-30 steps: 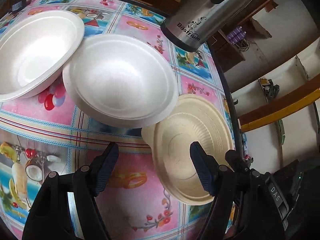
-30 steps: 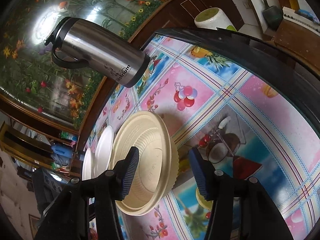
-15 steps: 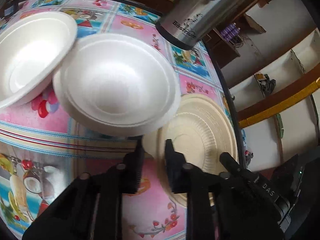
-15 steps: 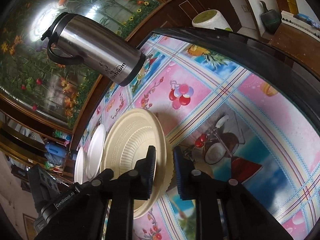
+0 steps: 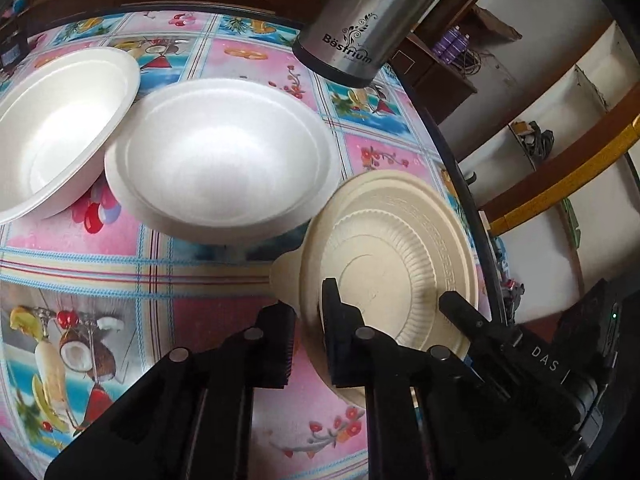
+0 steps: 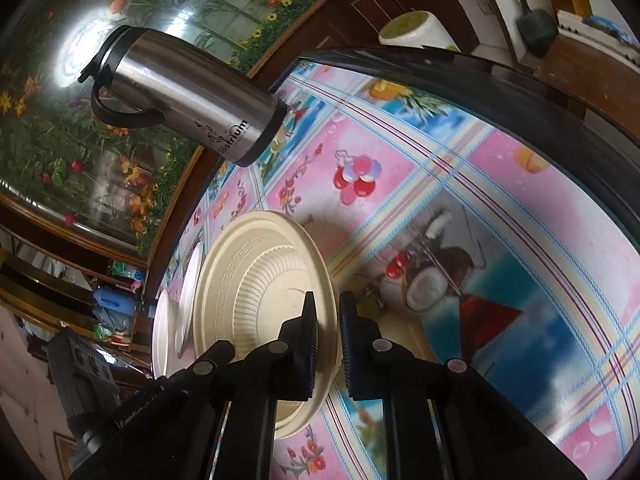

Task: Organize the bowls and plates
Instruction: 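Close both tools on the rim of the small beige bowl, then lift the beige bowl and carry it onto the red plate stack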

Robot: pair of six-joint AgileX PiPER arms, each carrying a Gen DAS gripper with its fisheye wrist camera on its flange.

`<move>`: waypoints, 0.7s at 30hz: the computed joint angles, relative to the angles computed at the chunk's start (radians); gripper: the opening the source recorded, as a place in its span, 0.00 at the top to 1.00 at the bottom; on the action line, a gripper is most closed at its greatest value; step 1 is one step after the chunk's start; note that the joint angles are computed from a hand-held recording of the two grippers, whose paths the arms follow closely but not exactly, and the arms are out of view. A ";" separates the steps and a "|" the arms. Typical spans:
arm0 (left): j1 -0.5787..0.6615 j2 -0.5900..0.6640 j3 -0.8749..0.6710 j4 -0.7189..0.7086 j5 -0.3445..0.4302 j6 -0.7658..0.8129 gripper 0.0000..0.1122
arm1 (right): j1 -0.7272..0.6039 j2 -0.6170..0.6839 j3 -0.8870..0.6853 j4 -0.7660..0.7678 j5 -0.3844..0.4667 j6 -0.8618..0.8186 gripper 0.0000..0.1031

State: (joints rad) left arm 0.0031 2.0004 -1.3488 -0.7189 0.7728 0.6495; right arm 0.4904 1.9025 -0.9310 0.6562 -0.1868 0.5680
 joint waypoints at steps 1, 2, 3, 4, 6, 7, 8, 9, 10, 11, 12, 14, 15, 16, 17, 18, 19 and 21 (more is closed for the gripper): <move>0.004 -0.010 0.012 0.003 0.000 0.003 0.91 | 0.005 -0.006 0.004 0.033 0.001 -0.027 0.90; 0.010 -0.021 0.027 0.004 0.001 0.009 0.91 | 0.014 -0.011 0.008 0.084 -0.001 -0.073 0.90; 0.016 -0.032 0.040 0.006 0.001 0.013 0.91 | 0.025 -0.016 0.014 0.122 -0.007 -0.103 0.90; 0.023 -0.047 0.060 0.005 0.000 0.025 0.91 | 0.034 -0.020 0.019 0.142 -0.011 -0.118 0.90; 0.042 -0.089 0.120 0.004 -0.011 0.058 0.91 | 0.066 -0.036 0.038 0.211 -0.033 -0.169 0.90; 0.050 -0.105 0.140 0.005 -0.013 0.068 0.91 | 0.085 -0.043 0.050 0.244 -0.048 -0.190 0.90; 0.067 -0.133 0.174 0.003 -0.015 0.094 0.91 | 0.110 -0.051 0.061 0.281 -0.066 -0.213 0.90; 0.082 -0.154 0.197 0.002 -0.016 0.112 0.91 | 0.130 -0.055 0.070 0.304 -0.079 -0.223 0.90; 0.095 -0.171 0.216 0.001 -0.015 0.126 0.91 | 0.152 -0.057 0.080 0.314 -0.092 -0.217 0.91; 0.123 -0.204 0.250 -0.001 -0.011 0.157 0.91 | 0.176 -0.061 0.094 0.289 -0.107 -0.171 0.91; 0.147 -0.229 0.275 -0.004 -0.008 0.183 0.91 | 0.195 -0.064 0.107 0.250 -0.123 -0.113 0.91; 0.208 -0.287 0.335 -0.013 -0.010 0.249 0.91 | 0.258 -0.063 0.117 0.268 -0.158 -0.096 0.91; 0.242 -0.312 0.360 -0.018 -0.011 0.280 0.91 | 0.282 -0.058 0.113 0.281 -0.167 -0.099 0.91; 0.273 -0.328 0.377 -0.023 -0.008 0.307 0.91 | 0.300 -0.053 0.106 0.291 -0.169 -0.101 0.92; 0.324 -0.347 0.396 -0.028 0.004 0.343 0.91 | 0.325 -0.042 0.092 0.290 -0.168 -0.092 0.92; 0.386 -0.360 0.408 -0.034 0.026 0.382 0.90 | 0.348 -0.029 0.072 0.278 -0.164 -0.077 0.92; 0.421 -0.364 0.410 -0.038 0.038 0.404 0.90 | 0.363 -0.020 0.056 0.280 -0.159 -0.078 0.92; 0.544 -0.374 0.409 -0.044 0.083 0.473 0.90 | 0.407 0.006 -0.010 0.365 -0.138 -0.173 0.92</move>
